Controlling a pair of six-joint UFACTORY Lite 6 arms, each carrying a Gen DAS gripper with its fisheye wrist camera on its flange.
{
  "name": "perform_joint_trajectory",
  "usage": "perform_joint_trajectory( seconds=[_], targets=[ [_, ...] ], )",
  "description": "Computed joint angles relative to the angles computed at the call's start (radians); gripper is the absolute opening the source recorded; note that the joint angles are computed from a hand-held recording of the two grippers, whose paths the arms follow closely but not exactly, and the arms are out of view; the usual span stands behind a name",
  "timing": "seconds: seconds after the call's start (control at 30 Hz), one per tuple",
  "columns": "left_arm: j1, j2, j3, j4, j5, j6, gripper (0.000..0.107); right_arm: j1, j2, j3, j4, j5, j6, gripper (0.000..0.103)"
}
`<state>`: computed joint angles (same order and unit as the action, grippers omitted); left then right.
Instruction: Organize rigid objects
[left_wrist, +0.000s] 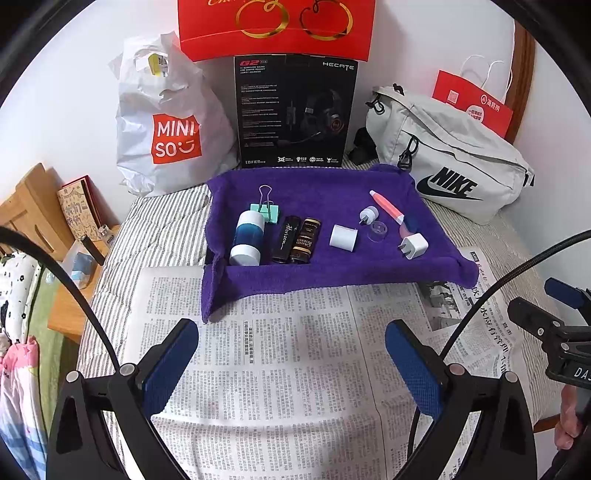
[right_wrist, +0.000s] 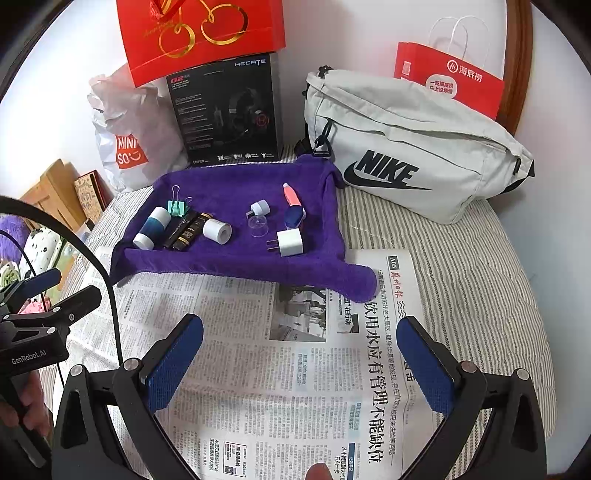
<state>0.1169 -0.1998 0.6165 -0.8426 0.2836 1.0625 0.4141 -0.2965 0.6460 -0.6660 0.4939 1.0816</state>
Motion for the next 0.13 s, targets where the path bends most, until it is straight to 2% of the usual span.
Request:
perform_joint_trajectory(
  seconds=[0.13],
  targets=[
    [0.011, 0.003, 0.002, -0.04, 0.011, 0.05, 0.102, 0.001, 0.005, 0.0, 0.0, -0.005, 0.002, 0.103]
  ],
)
